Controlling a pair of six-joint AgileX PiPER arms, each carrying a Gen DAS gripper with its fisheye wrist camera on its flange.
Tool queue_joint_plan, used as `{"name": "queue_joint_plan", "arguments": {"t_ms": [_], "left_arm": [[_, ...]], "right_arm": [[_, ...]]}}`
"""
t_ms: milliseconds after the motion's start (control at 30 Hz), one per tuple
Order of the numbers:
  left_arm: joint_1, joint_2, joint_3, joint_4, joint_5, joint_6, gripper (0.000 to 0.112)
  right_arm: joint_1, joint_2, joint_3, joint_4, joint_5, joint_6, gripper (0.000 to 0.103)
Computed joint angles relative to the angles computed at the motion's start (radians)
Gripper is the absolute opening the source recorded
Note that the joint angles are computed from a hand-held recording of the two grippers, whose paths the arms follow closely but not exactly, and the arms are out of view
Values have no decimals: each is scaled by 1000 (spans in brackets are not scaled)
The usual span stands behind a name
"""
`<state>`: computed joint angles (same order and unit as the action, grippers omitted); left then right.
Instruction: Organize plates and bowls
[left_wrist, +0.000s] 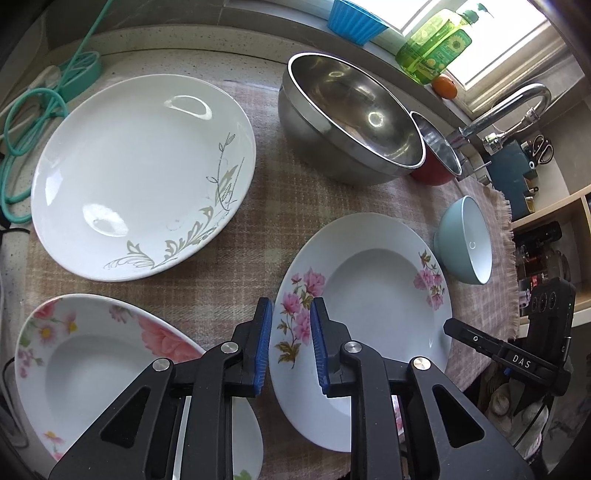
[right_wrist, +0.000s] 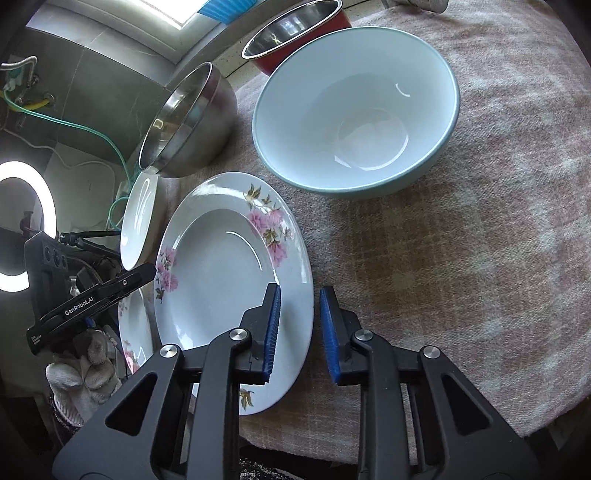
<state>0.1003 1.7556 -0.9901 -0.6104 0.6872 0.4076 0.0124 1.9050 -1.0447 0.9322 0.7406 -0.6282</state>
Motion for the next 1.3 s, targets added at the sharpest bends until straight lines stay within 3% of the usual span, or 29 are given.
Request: {"name": "queue_joint_plan", "arguments": {"t_ms": [600, 1300], "left_arm": [[-42, -7, 9, 67, -6, -46, 16], [-144, -79, 101, 68, -30, -79, 16]], "right_arm": [[26, -7, -5, -65, -11, 59, 17], [-9, -70, 94, -93, -35, 51, 19]]}}
